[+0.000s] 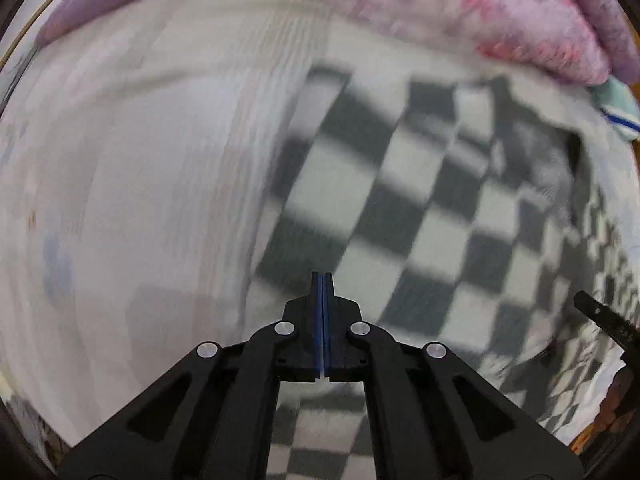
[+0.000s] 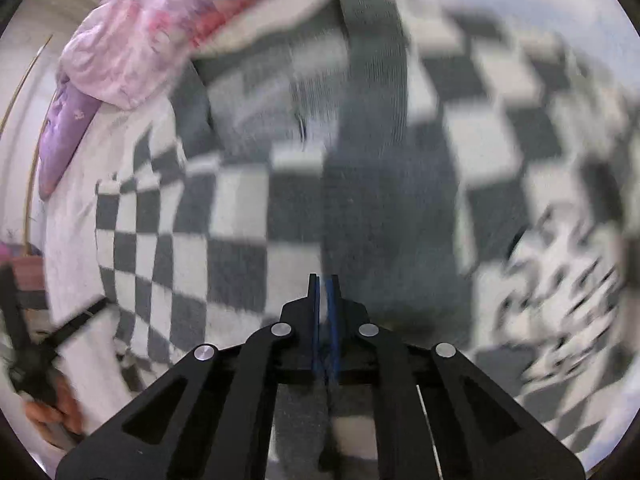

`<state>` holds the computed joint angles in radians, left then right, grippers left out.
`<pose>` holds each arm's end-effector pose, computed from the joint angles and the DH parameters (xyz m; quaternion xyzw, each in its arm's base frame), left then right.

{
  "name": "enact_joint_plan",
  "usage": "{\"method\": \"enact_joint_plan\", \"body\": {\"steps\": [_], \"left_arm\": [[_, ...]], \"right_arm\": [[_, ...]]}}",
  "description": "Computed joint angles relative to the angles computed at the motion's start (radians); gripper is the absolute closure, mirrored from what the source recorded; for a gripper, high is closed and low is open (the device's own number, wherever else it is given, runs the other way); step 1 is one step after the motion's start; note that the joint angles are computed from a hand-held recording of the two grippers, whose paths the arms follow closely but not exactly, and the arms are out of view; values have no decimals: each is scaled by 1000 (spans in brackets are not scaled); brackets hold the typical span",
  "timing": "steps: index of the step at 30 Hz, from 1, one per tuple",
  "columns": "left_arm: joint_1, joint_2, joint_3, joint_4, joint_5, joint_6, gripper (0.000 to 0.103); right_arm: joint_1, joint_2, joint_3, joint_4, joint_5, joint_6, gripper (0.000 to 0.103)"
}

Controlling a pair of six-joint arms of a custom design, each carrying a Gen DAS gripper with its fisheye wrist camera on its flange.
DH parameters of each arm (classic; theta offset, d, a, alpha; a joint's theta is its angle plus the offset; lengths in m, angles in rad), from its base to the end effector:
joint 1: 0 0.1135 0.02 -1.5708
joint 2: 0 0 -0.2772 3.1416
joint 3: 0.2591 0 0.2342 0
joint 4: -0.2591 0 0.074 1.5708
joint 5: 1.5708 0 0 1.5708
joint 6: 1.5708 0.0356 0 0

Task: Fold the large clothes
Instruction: 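Carry the cuff across the cardigan body and release it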

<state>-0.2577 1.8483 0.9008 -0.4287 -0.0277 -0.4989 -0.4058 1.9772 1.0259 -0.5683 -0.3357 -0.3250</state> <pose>0.2884 -0.0750 0.1238 -0.1211 0.9878 -0.0231 0.0954 0.2944 -0.1137 0.1112 0.0355 0.9850 0.1470 0.0832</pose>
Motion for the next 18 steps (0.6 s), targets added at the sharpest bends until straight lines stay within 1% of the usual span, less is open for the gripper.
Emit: {"method": "enact_joint_plan", "body": {"steps": [2, 4, 5, 6, 7, 8, 9, 11, 13, 14, 15, 16, 17, 18], "left_arm": [[29, 77, 93, 0, -32, 37, 102], [52, 205, 224, -2, -98, 82, 102], [48, 275, 299, -15, -144, 103, 102], [50, 356, 390, -37, -177, 122, 102], [60, 443, 485, -69, -176, 134, 102], [61, 494, 541, -95, -189, 133, 102], [61, 520, 578, -112, -210, 137, 102], [56, 494, 567, -139, -210, 158, 102], [61, 389, 449, -120, -161, 163, 102], [60, 331, 372, -117, -138, 154, 102], [47, 293, 318, -122, -141, 140, 102], [32, 253, 261, -119, -141, 118, 102], [27, 209, 194, -107, -125, 94, 102], [21, 166, 110, -94, -87, 66, 103]], "right_arm": [[3, 60, 76, -9, 9, 41, 99], [5, 109, 109, 17, 2, 75, 99], [9, 131, 123, 37, 4, 84, 99], [24, 179, 144, 65, 18, 89, 102], [29, 217, 153, 87, 21, 85, 102], [22, 236, 147, 126, -3, 92, 103], [14, 245, 164, 107, -14, 97, 103], [7, 230, 203, 18, -5, 101, 103], [8, 195, 221, -110, 20, 64, 102], [9, 176, 200, -152, 21, 34, 100], [15, 166, 170, -151, 36, 18, 100], [22, 147, 110, -109, 60, -3, 101], [25, 122, 31, -18, 74, -27, 103], [23, 112, 3, 21, 71, -34, 103]]}}
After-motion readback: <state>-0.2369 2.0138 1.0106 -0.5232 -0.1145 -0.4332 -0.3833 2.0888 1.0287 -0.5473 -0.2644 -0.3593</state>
